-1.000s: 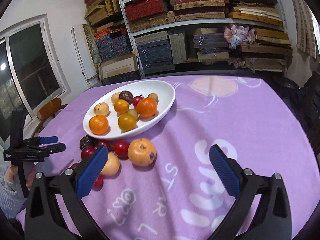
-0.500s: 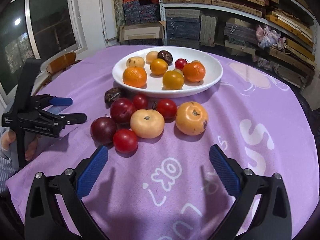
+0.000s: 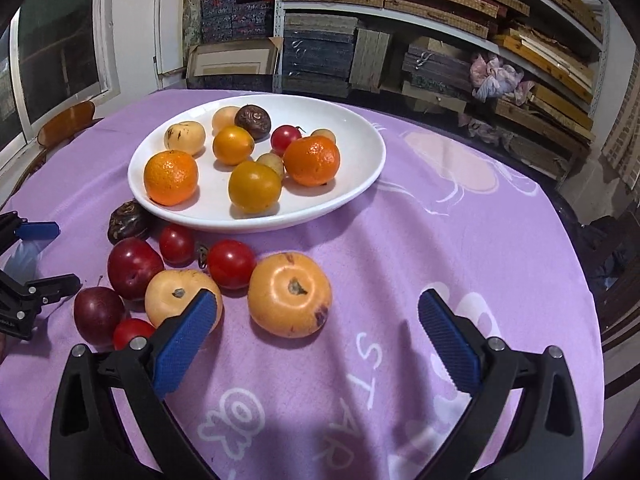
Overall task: Organize fruits
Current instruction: 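Reach the right tool to a large pale orange fruit and grasp it, then grasp a dark red plum with the left tool while the right tool holds its fruit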
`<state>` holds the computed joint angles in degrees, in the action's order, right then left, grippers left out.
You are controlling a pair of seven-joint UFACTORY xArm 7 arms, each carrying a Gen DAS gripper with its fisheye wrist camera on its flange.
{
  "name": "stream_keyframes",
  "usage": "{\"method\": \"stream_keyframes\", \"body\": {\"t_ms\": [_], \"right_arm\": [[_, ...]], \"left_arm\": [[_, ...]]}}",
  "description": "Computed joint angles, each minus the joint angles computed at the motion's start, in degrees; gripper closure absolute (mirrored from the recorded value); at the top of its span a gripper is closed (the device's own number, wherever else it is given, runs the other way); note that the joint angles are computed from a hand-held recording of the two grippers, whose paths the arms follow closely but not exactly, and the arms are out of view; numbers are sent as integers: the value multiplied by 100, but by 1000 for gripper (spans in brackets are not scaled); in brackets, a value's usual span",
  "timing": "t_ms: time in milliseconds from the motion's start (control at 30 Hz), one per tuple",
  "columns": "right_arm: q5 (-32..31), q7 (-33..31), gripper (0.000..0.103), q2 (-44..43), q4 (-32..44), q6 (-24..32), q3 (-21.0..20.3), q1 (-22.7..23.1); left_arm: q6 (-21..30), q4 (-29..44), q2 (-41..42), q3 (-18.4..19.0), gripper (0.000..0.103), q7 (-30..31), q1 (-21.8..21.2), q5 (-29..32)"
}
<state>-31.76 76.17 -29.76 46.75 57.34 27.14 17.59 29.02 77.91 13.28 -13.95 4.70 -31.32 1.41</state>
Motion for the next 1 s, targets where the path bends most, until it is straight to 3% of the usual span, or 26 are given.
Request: {"method": "stream_keyframes", "body": {"t_ms": [67, 100, 200, 500, 533, 600, 833, 900, 1000], "right_arm": [[1, -28, 10, -24, -54, -154, -72, 7], [22, -59, 23, -33, -87, -263, -116, 15], [253, -364, 41, 93, -120, -557, -296, 85], [510, -483, 42, -97, -368, -1005, -383, 48], [572, -512, 43, -129, -418, -1093, -412, 40], [688, -584, 58, -149, -463, -1187, -425, 21], [895, -567, 59, -465, -727, -1477, -385, -130], [959, -554, 59, -554, -728, -1284, -306, -173], [1080, -625, 59, -597, -759, -1204, -323, -156]], "left_arm": [[1, 2, 2, 1, 3, -6, -4, 4], [0, 0, 1, 0, 3, 2, 0, -1], [0, 2, 3, 2, 3, -9, -6, 7], [-3, 0, 3, 2, 3, -9, -6, 8], [-2, 2, 4, 2, 3, -14, -9, 11], [-3, 0, 3, 1, 3, -10, -6, 8], [-4, 0, 3, 2, 3, -20, -12, 13], [-14, -6, 0, -10, 3, 7, -4, -9], [-433, -324, -219, -324, 3, 798, 266, -874]]}}
